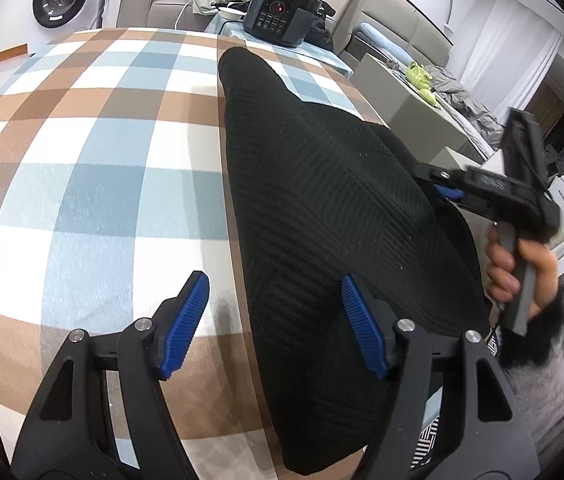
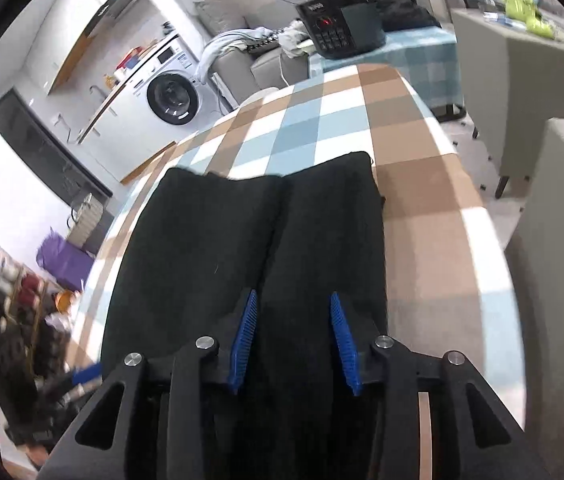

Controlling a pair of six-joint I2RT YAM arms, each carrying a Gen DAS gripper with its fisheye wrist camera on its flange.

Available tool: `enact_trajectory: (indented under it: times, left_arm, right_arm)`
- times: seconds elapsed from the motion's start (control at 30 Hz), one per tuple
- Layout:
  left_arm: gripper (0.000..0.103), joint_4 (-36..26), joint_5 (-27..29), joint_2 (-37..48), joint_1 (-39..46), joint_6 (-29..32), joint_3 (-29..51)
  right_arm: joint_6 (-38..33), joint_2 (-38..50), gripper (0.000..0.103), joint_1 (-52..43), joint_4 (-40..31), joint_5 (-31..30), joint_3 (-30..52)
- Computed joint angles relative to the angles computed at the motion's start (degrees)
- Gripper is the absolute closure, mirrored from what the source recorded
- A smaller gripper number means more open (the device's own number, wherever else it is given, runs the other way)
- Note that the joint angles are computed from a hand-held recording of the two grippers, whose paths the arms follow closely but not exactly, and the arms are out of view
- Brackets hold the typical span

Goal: Fold small clothes
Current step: 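Press the folded sweater flat with the right tool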

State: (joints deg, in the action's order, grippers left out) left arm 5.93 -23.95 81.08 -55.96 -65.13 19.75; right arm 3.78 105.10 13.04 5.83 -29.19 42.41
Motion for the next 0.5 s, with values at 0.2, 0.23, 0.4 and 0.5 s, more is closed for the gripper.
enact_trajectory:
  times: [0.2,0.23,0.4,0.5]
  left_arm:
    - [0.037,0.0,0.5,-0.8,2.4,2.2,0.5]
    - [0.037,0.0,0.2,-1.0,2.4,2.5,0.6]
    - [0.037,1.5,1.5,0.6,3.7,3.8,1.2]
    - [0.037,1.1,0.8,1.3,2.8,3.5,1.7]
  right_arm:
    - [-2.5,3.4,0.098,3.7,1.1,5.5,5.1]
    - [-3.6,0.4,0.098,4.4,5.1,6.3,2.1]
    - [-2.7,4.0,0.098,6.5,2.2,17.9,5.9]
    - [-0.5,6.1,0.090,4.4,0.6,14.9,6.9]
